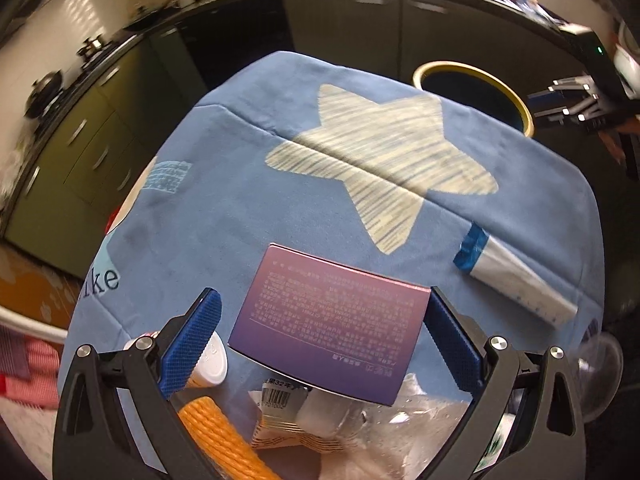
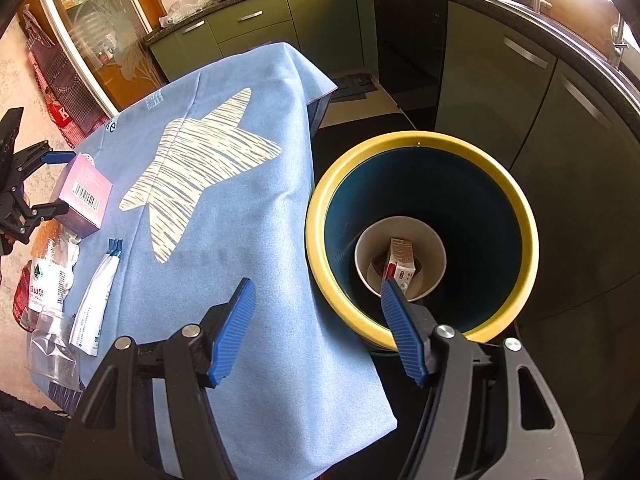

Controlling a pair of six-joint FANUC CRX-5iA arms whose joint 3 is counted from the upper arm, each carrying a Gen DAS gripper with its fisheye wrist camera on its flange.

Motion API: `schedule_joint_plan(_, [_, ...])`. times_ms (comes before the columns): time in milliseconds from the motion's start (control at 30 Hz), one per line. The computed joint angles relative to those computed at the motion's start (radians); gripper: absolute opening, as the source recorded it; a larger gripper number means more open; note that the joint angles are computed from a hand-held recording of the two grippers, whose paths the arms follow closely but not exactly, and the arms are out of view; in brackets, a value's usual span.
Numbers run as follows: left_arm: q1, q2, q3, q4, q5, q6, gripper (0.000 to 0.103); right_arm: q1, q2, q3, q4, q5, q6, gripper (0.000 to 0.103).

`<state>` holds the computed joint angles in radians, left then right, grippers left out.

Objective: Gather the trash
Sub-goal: 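Grasp the purple box with the left gripper and lift it, then carry the purple box over the bin and open the left gripper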

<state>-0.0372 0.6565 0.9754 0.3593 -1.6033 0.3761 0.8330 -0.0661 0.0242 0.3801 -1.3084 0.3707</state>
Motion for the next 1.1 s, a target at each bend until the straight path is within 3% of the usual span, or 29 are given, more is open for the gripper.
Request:
schedule_joint_plan(267, [-0.004,0.082,0.115,-0.008,-0.111,-0.069,0.098,-0.009,0.019,0.022,-0.02,-0.009,0.021,0.063])
schedule_joint_plan(400, [-0.01,0.077,0.1,-0.021,-0.112,-0.08,0.085,-0.009,0.026,0.027,-0.025,-0.006,0.029,0.063])
schedule_joint_plan(500, [-0.01,0.152,0.224,-0.001,-0.2,0.007,0.08,-0.006,0.025,0.024,-0.029,0.002,0.028,0.063])
schedule_joint_plan(900, [-0.005,-0.021,0.029,0.051,-0.005,0.081,0.076,0.05,-0.049,-0.059,0.042,0.033,-0.075,0.063])
schedule_joint_plan(1100, [-0.028,-0.113,-0.065,0.115,0.01,0.094,0.076,0.115,-0.115,-0.13,0.113,0.014,-0.192,0.063])
